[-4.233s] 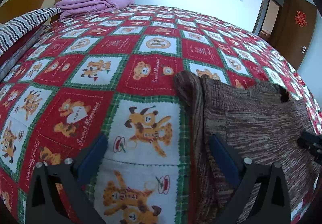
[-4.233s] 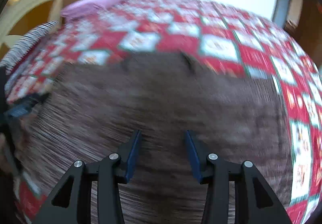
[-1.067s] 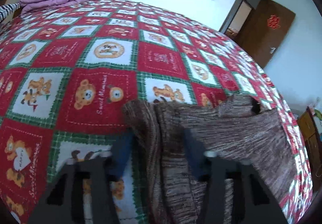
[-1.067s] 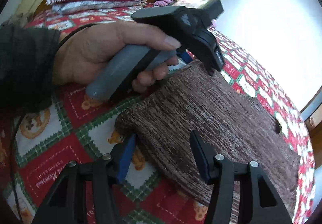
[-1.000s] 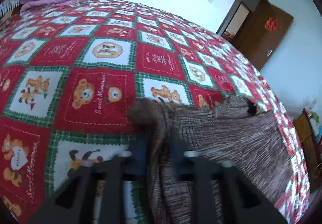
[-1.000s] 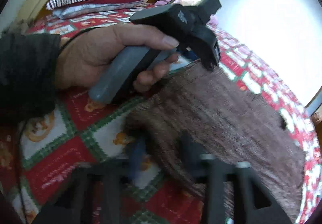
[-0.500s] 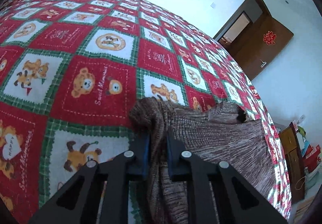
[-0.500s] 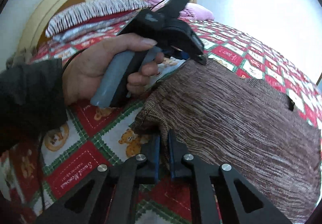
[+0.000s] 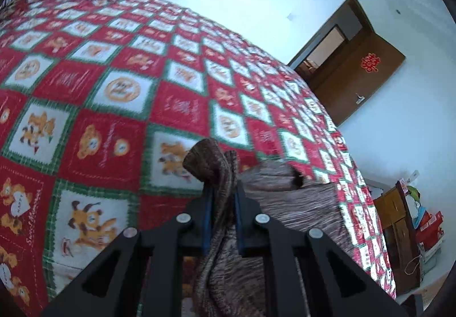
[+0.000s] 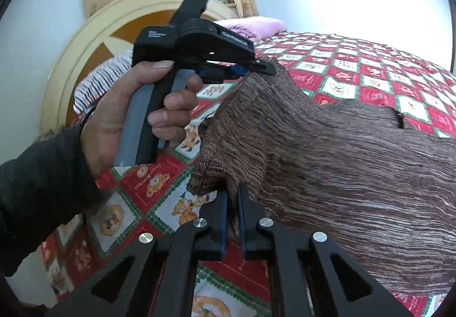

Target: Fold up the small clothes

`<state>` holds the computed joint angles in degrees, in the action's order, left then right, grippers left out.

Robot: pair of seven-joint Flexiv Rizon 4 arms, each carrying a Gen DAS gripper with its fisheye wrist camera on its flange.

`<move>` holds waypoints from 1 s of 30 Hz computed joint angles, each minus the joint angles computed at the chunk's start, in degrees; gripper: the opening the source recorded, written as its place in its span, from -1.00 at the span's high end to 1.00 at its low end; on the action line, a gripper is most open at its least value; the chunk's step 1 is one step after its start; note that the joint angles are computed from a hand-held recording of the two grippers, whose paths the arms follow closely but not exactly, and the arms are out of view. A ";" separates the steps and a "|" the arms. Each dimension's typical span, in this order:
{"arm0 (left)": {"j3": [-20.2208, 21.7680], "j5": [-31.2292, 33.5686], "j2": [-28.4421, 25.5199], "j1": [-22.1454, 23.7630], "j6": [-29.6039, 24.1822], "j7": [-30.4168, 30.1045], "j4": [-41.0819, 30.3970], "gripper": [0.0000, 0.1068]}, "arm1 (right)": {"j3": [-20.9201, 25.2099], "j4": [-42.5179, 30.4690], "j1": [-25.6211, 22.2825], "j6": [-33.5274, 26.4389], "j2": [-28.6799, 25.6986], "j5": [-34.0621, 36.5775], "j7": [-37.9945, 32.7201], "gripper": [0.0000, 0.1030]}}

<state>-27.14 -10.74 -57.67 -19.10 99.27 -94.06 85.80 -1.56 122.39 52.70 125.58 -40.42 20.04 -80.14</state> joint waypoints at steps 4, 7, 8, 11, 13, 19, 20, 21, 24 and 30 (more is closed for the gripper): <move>1.39 -0.01 0.82 -2.66 -0.79 0.47 -2.27 0.76 | 2.58 2.35 -3.10 4.12 1.05 -0.13 1.22 0.89; 3.54 -0.84 0.87 -5.28 -1.90 0.66 -4.71 0.76 | 4.35 4.36 -5.58 7.00 1.71 -0.08 2.15 0.89; 3.81 -1.09 0.68 -5.92 -2.25 0.78 -5.60 0.76 | 4.77 4.99 -6.30 7.56 1.94 -0.17 2.36 0.89; 6.12 -2.06 0.45 -8.58 -3.81 0.85 -8.19 0.77 | 6.11 6.99 -8.55 9.67 2.43 -0.53 3.25 0.90; 7.98 -2.71 0.13 -10.71 -5.54 0.92 -10.60 0.77 | 7.10 8.49 -10.13 11.29 2.86 -0.99 4.07 0.90; 13.44 -3.71 -0.99 -16.22 -9.56 0.37 -16.82 0.77 | 9.20 12.21 -14.01 16.29 3.14 -2.22 6.96 0.90; 14.11 -3.76 -1.51 -16.98 -10.51 0.25 -18.28 0.77 | 9.36 12.75 -14.41 16.89 3.24 -2.35 7.30 0.90; 14.48 -3.74 -1.76 -17.40 -10.99 0.12 -19.01 0.77 | 9.57 13.27 -14.83 17.55 3.27 -2.50 7.69 0.90; 15.78 -3.61 -3.28 -18.95 -13.20 -0.36 -22.49 0.77 | 9.70 14.57 -15.88 18.84 3.53 -2.78 8.58 0.90; 17.06 -2.80 -6.43 -21.20 -17.52 -0.90 -29.34 0.77 | 10.24 17.20 -18.65 21.42 3.52 -3.93 10.99 0.90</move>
